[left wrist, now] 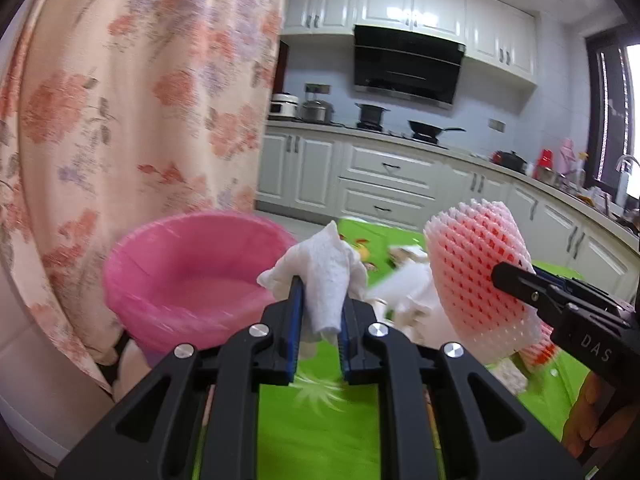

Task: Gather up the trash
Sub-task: 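Carry both items to the pink wastebasket and open both grippers over it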

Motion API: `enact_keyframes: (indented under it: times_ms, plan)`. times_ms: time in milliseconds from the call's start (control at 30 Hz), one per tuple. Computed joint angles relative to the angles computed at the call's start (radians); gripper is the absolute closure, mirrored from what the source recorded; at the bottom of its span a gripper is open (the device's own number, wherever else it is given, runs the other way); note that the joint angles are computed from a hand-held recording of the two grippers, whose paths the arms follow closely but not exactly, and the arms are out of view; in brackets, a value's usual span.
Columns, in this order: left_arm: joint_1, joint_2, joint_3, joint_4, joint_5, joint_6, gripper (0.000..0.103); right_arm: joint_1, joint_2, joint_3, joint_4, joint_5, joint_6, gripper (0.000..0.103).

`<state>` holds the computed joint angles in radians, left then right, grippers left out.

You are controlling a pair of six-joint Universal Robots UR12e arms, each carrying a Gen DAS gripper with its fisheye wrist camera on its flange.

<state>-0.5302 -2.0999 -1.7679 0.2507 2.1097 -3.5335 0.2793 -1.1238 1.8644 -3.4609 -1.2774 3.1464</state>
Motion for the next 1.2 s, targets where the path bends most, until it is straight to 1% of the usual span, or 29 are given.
enact_keyframes:
  times_ms: [100, 233, 333, 400, 467, 533, 700, 800, 900, 967, 1100, 1167, 1200]
  plan:
    - [0.025, 0.024, -0.022, -0.004, 0.022, -0.01, 0.088, 0.021, 0.02, -0.043, 0.019, 0.025, -0.021, 0.073]
    - [0.055, 0.044, -0.037, -0.022, 0.037, -0.001, 0.087, 0.044, 0.052, -0.11, 0.061, 0.06, -0.033, 0.073]
    - [0.083, 0.056, -0.043, -0.045, 0.025, -0.011, 0.086, 0.054, 0.077, -0.161, 0.109, 0.088, -0.017, 0.073]
    - [0.111, 0.064, -0.045, -0.072, -0.001, -0.034, 0.086, 0.063, 0.097, -0.199, 0.136, 0.102, -0.014, 0.073]
    - [0.125, 0.064, -0.047, -0.086, -0.007, -0.057, 0.086, 0.073, 0.116, -0.237, 0.167, 0.109, -0.026, 0.073]
    - [0.147, 0.068, -0.049, -0.111, -0.029, -0.085, 0.086, 0.081, 0.135, -0.27, 0.193, 0.123, -0.028, 0.073]
    - [0.178, 0.067, -0.051, -0.143, -0.051, -0.12, 0.085, 0.092, 0.177, -0.343, 0.25, 0.146, -0.011, 0.073]
    - [0.183, 0.062, -0.049, -0.169, -0.057, -0.136, 0.085, 0.091, 0.186, -0.356, 0.254, 0.146, -0.005, 0.073]
    - [0.182, 0.054, -0.044, -0.173, -0.047, -0.129, 0.084, 0.09, 0.185, -0.354, 0.256, 0.126, -0.028, 0.073]
    - [0.183, 0.048, -0.037, -0.185, -0.047, -0.134, 0.082, 0.094, 0.188, -0.363, 0.278, 0.121, -0.055, 0.072]
    - [0.183, 0.043, -0.031, -0.199, -0.038, -0.157, 0.081, 0.1, 0.209, -0.397, 0.31, 0.134, -0.065, 0.071]
    - [0.185, 0.043, -0.032, -0.212, -0.034, -0.175, 0.077, 0.104, 0.223, -0.419, 0.337, 0.136, -0.064, 0.068]
    - [0.186, 0.044, -0.035, -0.213, -0.034, -0.183, 0.071, 0.104, 0.229, -0.43, 0.351, 0.148, -0.064, 0.063]
